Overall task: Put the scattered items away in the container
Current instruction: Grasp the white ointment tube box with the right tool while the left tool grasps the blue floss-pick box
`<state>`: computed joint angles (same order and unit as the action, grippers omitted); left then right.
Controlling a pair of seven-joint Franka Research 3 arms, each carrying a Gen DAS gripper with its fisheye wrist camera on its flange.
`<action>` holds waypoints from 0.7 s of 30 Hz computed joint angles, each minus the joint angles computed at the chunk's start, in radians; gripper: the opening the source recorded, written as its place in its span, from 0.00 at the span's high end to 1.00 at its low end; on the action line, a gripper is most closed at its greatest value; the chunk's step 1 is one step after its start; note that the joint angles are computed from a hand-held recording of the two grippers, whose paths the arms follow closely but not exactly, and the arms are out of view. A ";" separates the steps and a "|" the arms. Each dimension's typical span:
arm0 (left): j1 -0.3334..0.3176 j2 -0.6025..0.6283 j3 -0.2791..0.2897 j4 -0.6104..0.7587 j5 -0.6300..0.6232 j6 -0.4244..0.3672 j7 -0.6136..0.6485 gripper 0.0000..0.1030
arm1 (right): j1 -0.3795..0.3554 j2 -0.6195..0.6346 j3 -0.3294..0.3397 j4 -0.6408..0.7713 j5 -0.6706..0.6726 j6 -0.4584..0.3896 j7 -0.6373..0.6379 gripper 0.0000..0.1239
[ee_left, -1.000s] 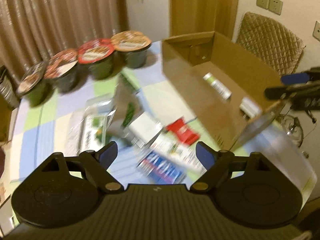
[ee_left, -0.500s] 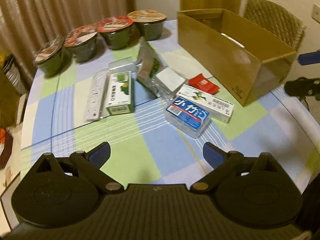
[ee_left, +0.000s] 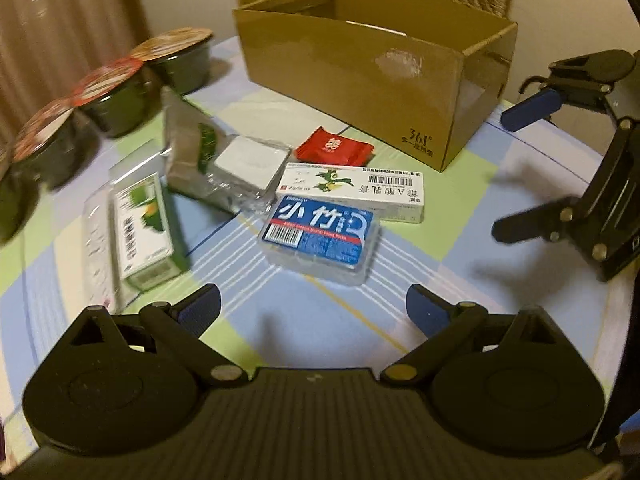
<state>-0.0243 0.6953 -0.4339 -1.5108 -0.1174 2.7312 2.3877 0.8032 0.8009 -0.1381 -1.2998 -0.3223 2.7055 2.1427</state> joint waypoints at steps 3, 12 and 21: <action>-0.020 0.084 0.002 0.117 0.018 -0.054 0.031 0.06 | -0.015 0.037 0.013 0.039 0.011 -0.012 -0.029 0.17; -0.108 0.318 0.022 0.509 0.007 -0.286 0.145 0.16 | -0.028 0.117 0.021 0.130 0.046 -0.021 -0.105 0.17; -0.067 0.259 0.021 0.438 -0.052 -0.324 0.280 0.18 | -0.032 0.196 0.018 0.255 0.075 -0.042 -0.168 0.20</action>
<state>-0.0916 0.9544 -0.4125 -1.0725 -0.1689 2.4074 2.6675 0.7716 0.9967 -0.1205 -1.0453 -0.2477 2.6635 1.9751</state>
